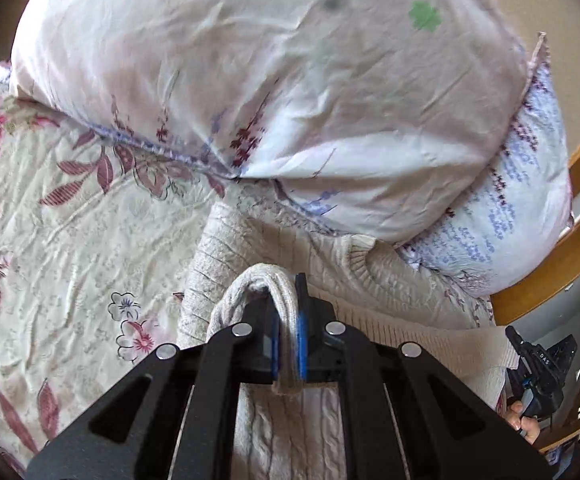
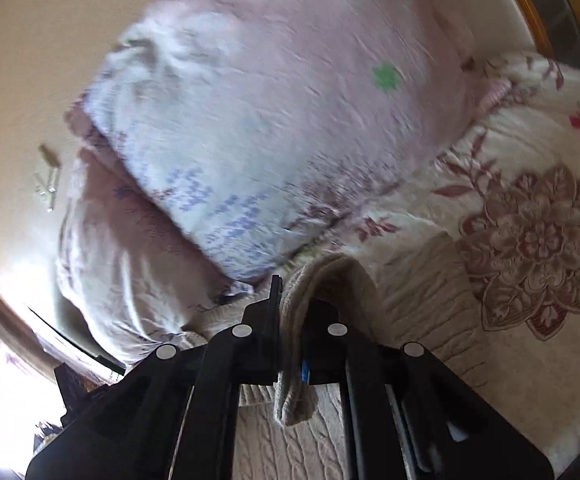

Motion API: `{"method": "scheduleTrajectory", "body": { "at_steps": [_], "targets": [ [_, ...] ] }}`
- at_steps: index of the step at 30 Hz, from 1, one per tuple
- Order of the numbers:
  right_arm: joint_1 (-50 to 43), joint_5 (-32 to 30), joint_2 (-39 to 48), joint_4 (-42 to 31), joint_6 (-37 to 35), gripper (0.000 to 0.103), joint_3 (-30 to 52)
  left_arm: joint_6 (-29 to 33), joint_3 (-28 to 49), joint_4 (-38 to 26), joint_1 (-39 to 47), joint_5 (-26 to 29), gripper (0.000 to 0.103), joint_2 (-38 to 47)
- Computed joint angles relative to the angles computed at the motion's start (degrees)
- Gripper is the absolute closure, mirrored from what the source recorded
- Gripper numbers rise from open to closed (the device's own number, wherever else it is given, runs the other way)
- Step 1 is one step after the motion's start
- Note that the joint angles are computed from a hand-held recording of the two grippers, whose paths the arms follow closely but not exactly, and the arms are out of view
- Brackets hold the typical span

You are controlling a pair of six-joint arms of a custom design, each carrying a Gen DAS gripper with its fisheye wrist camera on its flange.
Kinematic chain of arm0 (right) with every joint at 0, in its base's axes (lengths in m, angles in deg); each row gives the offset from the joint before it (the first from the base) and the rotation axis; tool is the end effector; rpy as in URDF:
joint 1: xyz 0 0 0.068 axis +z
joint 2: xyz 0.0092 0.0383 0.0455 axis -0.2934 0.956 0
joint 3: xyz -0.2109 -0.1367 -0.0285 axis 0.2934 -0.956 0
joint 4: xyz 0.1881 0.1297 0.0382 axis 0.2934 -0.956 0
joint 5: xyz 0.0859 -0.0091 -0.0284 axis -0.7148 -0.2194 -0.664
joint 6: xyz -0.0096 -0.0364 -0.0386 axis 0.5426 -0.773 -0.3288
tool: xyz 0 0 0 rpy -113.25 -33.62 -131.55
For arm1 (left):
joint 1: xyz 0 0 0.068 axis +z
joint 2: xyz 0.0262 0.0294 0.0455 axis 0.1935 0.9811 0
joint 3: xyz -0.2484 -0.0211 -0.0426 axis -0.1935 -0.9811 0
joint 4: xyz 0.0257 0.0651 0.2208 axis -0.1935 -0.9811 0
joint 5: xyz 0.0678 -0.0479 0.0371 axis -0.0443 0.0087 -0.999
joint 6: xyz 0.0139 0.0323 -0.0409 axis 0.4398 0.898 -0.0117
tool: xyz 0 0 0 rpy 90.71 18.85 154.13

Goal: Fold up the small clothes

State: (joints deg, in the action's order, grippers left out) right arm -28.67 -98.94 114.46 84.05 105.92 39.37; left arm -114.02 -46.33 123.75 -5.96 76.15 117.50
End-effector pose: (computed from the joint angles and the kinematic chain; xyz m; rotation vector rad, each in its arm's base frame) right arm 0.2655 -0.0337 0.0792 0.3882 2.2010 0.8173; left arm 0.2128 -0.0662 0.0558 -0.5725 2.3156 -0.5619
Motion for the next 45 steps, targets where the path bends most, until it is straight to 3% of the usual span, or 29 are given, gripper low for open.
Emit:
{"method": "scheduleTrajectory", "body": {
  "at_steps": [3,10,13,15,17,18,19,20,23,25,28,30,35,38,45],
  "targets": [
    [0.3,0.8,7.3,-1.6,3.6,0.096,4.8,-1.0,1.1,4.4,3.0,4.4,0.097,5.7],
    [-0.9,-2.7,11.2,-2.4,10.2,0.093,9.3,-2.3,2.4,6.9,7.4,11.1,0.096,7.9],
    [-0.6,-3.3,12.9,-1.8,12.1,0.078,10.9,-5.4,2.0,13.2,10.3,15.4,0.093,11.7],
    [-0.3,-3.7,12.7,0.5,13.0,0.053,10.3,-7.1,0.4,19.4,11.7,16.9,0.083,13.8],
    [-0.2,-3.3,11.9,4.3,14.7,0.031,9.0,-8.0,-1.2,23.6,12.2,16.7,0.058,14.2],
    [-0.2,-2.4,11.0,6.0,15.2,0.027,7.9,-8.0,-2.3,24.6,12.0,15.0,0.050,13.2],
    [0.0,-1.4,10.1,6.5,15.0,0.027,7.5,-7.8,-3.6,25.0,11.5,12.5,0.037,11.5],
    [0.0,-0.7,9.2,5.3,14.0,0.027,7.5,-7.2,-4.8,23.8,10.7,9.5,0.032,8.8],
    [-0.9,-0.6,5.7,2.4,9.8,0.028,6.1,-3.3,-7.7,20.7,11.9,9.3,0.032,2.1],
    [-1.8,1.0,1.5,-0.4,5.0,0.028,4.2,0.4,-9.6,15.3,12.4,8.5,0.032,-4.1],
    [-3.6,2.8,-4.9,-8.6,-4.1,0.038,2.7,7.2,-11.4,4.4,12.8,7.4,0.032,-12.9],
    [-4.7,3.6,-6.8,-14.5,-10.4,0.052,3.0,10.7,-12.8,0.9,12.0,6.4,0.040,-15.2],
    [-4.6,5.6,-5.7,-19.8,-18.9,0.060,3.0,14.7,-10.9,-3.5,3.4,-2.0,0.060,-14.0],
    [-0.9,8.2,-2.9,-17.9,-17.7,0.060,4.2,14.8,-7.2,-6.8,0.9,-4.1,0.061,-11.6],
    [3.7,13.4,2.3,-23.8,-18.3,0.060,12.0,16.0,6.2,-18.0,-1.1,-6.8,0.060,-3.8]
  ]
}}
